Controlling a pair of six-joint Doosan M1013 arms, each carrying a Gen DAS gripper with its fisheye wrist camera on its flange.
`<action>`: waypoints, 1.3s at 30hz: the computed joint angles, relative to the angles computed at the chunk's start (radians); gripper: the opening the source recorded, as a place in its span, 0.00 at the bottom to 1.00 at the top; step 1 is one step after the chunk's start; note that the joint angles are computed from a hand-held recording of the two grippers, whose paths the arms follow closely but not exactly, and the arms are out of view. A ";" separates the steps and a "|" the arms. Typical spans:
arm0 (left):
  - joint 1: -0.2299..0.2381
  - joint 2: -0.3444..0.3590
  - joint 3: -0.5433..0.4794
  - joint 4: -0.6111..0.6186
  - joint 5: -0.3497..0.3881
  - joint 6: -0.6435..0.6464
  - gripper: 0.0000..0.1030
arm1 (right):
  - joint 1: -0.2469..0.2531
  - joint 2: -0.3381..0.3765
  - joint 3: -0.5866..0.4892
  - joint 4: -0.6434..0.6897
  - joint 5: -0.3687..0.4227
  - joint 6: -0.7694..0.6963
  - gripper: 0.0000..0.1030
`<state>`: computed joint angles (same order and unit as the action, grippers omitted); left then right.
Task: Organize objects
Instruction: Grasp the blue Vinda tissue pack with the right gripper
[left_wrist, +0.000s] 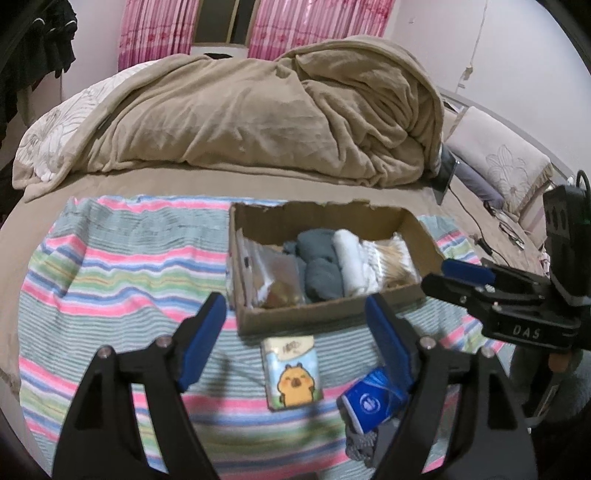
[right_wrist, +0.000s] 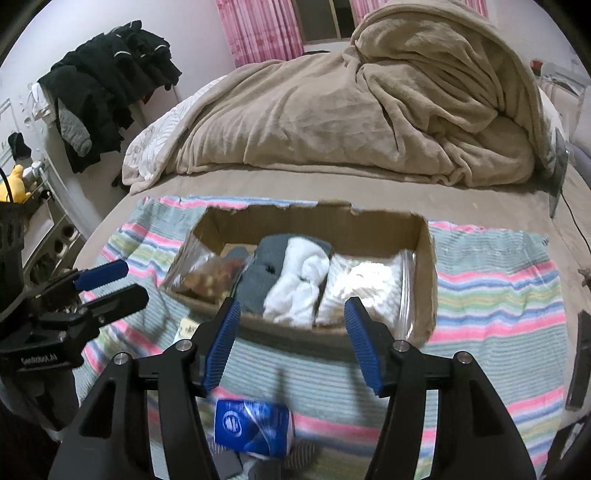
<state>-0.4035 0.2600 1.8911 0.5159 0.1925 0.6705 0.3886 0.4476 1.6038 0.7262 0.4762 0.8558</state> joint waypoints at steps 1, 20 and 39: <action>-0.001 -0.002 0.003 0.001 0.001 -0.003 0.77 | 0.000 -0.003 0.007 -0.002 -0.001 0.000 0.60; -0.005 -0.019 0.090 -0.194 -0.025 0.144 0.87 | 0.025 -0.023 0.101 -0.097 0.013 0.080 0.75; 0.024 -0.008 0.134 -0.521 -0.046 0.425 0.88 | 0.077 0.031 0.087 -0.245 0.069 0.191 0.75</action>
<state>-0.3792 0.2519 2.0252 -0.0049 0.1464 1.0956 0.4660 0.4786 1.6911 0.4815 0.5451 1.0471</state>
